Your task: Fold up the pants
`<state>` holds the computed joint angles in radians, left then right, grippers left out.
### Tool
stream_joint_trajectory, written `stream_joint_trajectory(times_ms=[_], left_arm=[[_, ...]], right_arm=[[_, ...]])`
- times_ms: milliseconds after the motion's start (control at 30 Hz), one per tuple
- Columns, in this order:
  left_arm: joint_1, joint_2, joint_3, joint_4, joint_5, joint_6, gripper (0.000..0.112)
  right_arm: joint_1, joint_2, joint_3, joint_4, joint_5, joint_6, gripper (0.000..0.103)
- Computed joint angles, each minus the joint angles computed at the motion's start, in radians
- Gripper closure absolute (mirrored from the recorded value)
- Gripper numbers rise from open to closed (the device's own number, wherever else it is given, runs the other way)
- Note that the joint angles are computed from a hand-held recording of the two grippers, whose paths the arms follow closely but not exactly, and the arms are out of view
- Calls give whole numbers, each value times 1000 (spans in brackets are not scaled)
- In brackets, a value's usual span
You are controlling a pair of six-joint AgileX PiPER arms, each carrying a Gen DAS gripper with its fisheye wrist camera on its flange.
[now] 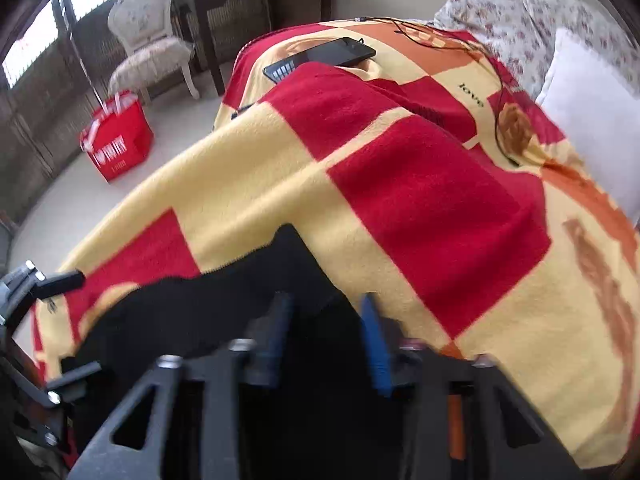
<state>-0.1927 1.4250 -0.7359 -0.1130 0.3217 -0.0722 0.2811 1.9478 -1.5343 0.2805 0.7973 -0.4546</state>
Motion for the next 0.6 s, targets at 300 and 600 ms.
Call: stream_joint_trajectory(times_ms=[300, 600], left_arm=[[67, -25, 9, -148, 0, 149, 20], [396, -248, 17, -360, 137, 468, 20]], right_arm=[[14, -294, 103, 30, -49, 43, 97], [296, -745, 590, -94, -218, 400, 96]])
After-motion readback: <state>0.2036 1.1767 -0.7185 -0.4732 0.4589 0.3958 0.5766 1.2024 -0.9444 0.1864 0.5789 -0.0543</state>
